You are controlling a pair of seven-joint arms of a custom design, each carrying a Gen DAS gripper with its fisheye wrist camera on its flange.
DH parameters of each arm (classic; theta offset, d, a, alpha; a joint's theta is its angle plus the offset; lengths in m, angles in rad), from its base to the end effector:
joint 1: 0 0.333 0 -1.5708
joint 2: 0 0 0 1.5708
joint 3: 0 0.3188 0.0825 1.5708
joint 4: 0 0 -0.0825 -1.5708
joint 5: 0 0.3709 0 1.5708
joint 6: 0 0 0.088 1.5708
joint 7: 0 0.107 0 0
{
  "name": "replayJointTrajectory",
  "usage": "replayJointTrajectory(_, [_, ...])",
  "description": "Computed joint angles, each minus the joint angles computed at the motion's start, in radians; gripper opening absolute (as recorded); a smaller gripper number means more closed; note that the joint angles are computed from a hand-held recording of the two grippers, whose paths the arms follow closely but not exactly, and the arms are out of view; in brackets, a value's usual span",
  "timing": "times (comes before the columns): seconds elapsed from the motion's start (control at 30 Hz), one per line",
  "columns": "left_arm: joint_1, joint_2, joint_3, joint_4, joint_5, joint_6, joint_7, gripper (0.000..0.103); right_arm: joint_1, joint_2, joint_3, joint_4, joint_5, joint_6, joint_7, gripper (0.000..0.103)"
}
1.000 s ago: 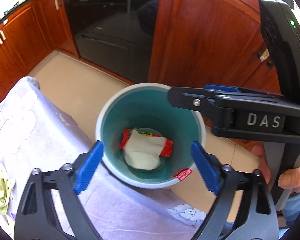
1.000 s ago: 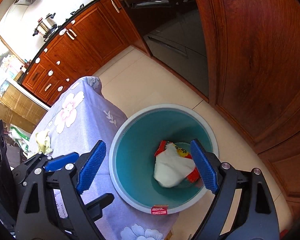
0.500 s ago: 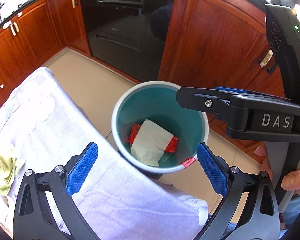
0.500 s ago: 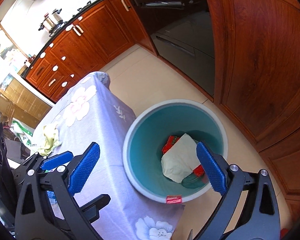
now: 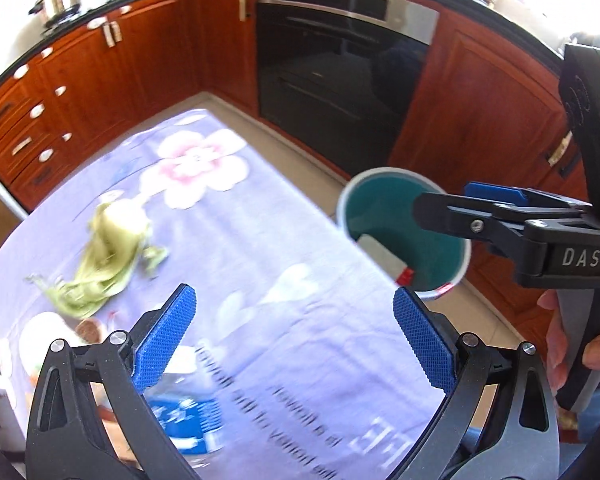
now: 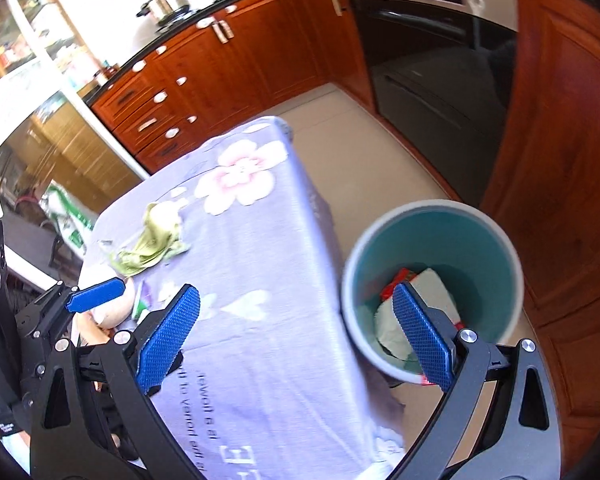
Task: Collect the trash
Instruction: 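Move both tools back over the table toward the white paper cup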
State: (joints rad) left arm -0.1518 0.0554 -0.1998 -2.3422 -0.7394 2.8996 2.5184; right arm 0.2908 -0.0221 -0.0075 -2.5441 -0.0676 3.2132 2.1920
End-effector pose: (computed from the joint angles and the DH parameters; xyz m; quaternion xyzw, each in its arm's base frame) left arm 0.5107 -0.1438 0.3678 -0.4388 0.8505 -0.2635 0.1211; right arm 0.4723 0.1442 0.3730 -0.5702 0.7485 -0.1193 0.3170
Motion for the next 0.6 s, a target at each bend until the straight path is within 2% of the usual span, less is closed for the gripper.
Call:
replayJointTrajectory(0.1, [0.037, -0.032, 0.028, -0.028, -0.057, -0.005, 0.051, 0.099, -0.020, 0.029, 0.037, 0.064, -0.206, -0.030, 0.152, 0.093])
replayJointTrajectory(0.2, [0.073, -0.058, 0.060, -0.047, -0.103, -0.022, 0.098, 0.099, 0.012, 0.071, 0.020, 0.163, -0.546, -0.079, 0.396, 0.093])
replayJointTrajectory(0.23, [0.086, -0.065, 0.072, -0.050, -0.116, -0.031, 0.115, 0.099, 0.021, 0.088, 0.028, 0.197, -0.597, -0.102, 0.410, 0.093])
replayJointTrajectory(0.33, [0.127, -0.081, 0.107, -0.056, -0.158, -0.042, 0.177, 0.099, 0.046, 0.140, 0.076, 0.295, -0.611, -0.178, 0.359, 0.093])
replayJointTrajectory(0.53, [0.215, -0.061, 0.157, -0.034, -0.168, -0.072, 0.218, 0.099, 0.011, 0.277, 0.228, 0.470, -0.315, -0.257, 0.064, 0.093])
replayJointTrajectory(0.6, [0.244, -0.041, 0.167, -0.020, -0.159, -0.077, 0.219, 0.099, 0.012, 0.323, 0.260, 0.531, -0.249, -0.285, -0.001, 0.093])
